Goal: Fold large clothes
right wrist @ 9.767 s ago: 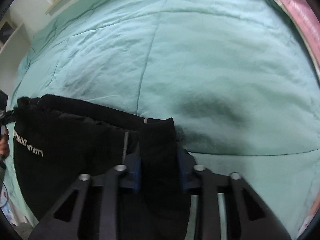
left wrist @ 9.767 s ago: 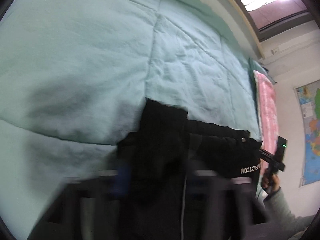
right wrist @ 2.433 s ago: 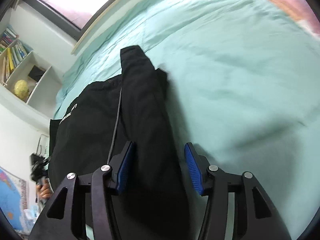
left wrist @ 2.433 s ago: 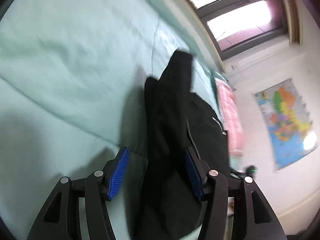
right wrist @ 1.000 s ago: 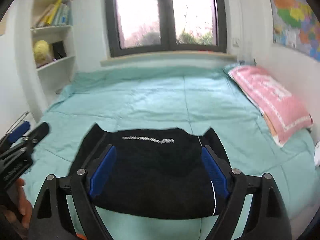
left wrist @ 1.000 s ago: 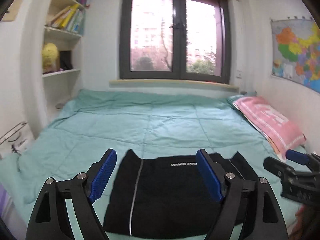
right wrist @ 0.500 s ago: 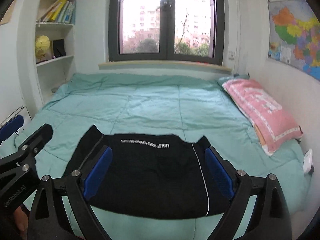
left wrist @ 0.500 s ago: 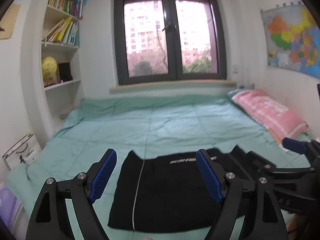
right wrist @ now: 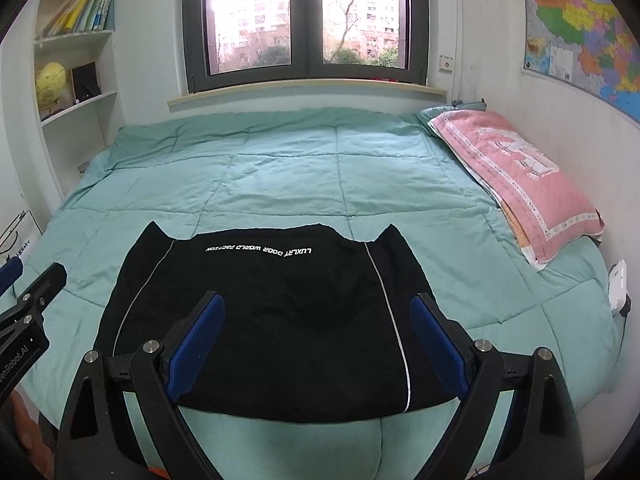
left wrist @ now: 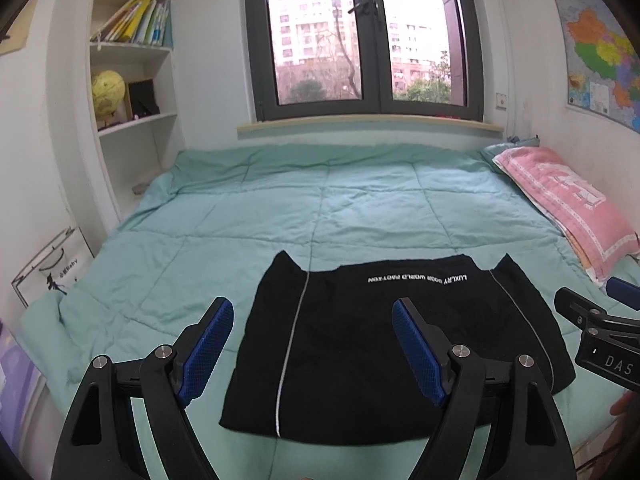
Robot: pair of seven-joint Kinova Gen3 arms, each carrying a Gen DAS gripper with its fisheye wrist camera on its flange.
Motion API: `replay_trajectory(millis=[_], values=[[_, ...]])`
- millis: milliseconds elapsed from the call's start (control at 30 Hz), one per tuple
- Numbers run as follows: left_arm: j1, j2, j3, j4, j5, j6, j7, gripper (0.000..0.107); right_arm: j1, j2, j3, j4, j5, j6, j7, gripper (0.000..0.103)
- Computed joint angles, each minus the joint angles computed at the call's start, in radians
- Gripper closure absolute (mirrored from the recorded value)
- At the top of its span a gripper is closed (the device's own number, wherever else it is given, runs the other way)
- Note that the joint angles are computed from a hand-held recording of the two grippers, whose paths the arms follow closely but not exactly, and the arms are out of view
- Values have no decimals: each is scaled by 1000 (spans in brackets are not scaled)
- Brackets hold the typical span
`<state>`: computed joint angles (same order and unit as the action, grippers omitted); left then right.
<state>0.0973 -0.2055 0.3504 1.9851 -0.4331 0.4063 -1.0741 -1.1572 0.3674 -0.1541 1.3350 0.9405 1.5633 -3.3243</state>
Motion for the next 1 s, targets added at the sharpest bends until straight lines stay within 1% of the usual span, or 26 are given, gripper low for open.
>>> replay_trajectory(millis=[133, 167, 200, 267, 300, 433, 600, 1000], values=[[39, 26, -14, -33, 26, 61, -39, 25, 6, -8, -3, 17, -8, -6, -9, 8], [61, 27, -28, -32, 26, 62, -54, 25, 8, -10, -4, 22, -9, -10, -13, 8], [65, 24, -27, -26, 19, 54, -53, 25, 11, -13, -6, 27, -11, -14, -16, 8], [44, 21, 9, -22, -20, 60, -11, 25, 19, -19, -9, 35, -16, -23, -17, 8], [47, 25, 11, -26, -27, 70, -3, 25, 21, -18, -10, 35, -18, -24, -17, 8], [87, 51, -34, -48, 13, 100, -36, 25, 28, -19, -13, 43, -26, -34, -17, 8], [111, 60, -64, -52, 33, 106, -51, 25, 32, -25, -16, 53, -27, -45, -27, 8], [132, 72, -78, -58, 46, 119, -59, 25, 43, -31, -20, 66, -33, -63, -22, 8]])
